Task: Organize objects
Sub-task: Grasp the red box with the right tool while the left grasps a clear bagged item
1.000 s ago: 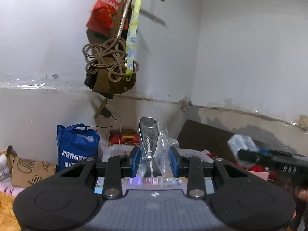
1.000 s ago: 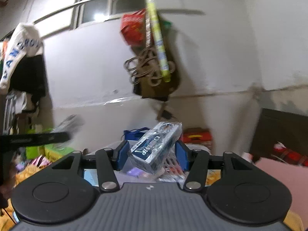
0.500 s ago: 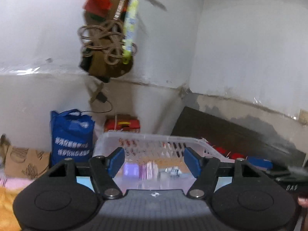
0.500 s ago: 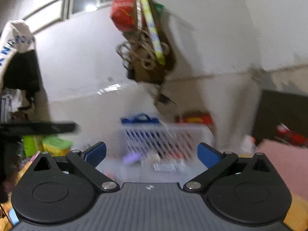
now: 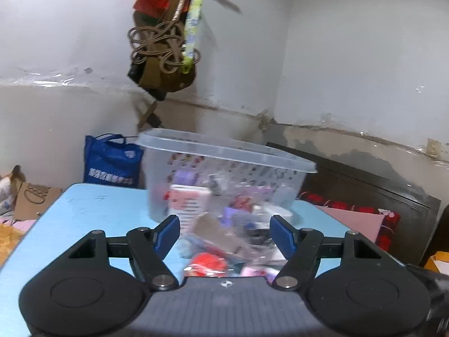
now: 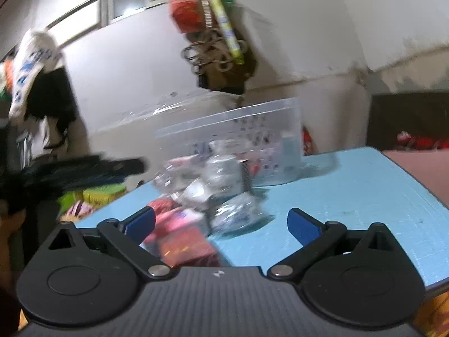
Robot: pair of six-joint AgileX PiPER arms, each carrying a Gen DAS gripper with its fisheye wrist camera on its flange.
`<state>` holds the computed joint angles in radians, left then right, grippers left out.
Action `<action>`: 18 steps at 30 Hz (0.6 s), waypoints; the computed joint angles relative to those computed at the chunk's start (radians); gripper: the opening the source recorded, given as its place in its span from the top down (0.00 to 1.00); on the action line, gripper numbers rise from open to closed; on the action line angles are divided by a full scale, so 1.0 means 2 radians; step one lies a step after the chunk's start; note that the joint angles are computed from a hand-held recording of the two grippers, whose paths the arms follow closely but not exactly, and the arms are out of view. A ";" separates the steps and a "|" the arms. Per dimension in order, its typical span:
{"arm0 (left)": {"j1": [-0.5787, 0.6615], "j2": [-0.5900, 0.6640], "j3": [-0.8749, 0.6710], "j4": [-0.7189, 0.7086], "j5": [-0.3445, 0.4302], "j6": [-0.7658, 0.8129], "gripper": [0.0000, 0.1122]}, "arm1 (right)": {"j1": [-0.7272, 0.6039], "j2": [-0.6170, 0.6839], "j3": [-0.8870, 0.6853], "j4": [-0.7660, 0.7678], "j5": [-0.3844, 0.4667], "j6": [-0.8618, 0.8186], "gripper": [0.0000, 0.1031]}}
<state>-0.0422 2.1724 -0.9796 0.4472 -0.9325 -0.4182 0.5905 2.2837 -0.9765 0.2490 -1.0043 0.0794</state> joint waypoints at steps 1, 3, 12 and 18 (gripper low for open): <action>-0.005 0.000 -0.002 -0.003 0.003 -0.001 0.38 | 0.002 0.005 -0.002 -0.005 -0.005 -0.005 0.05; -0.016 -0.002 -0.008 -0.012 0.012 0.006 0.42 | 0.002 0.010 -0.021 -0.013 0.025 -0.020 0.17; -0.071 0.011 -0.051 -0.086 0.080 0.080 0.49 | -0.005 0.027 -0.039 -0.046 0.044 -0.004 0.42; -0.084 0.027 -0.074 -0.128 0.109 0.102 0.49 | -0.009 0.029 -0.012 -0.043 0.000 0.007 0.45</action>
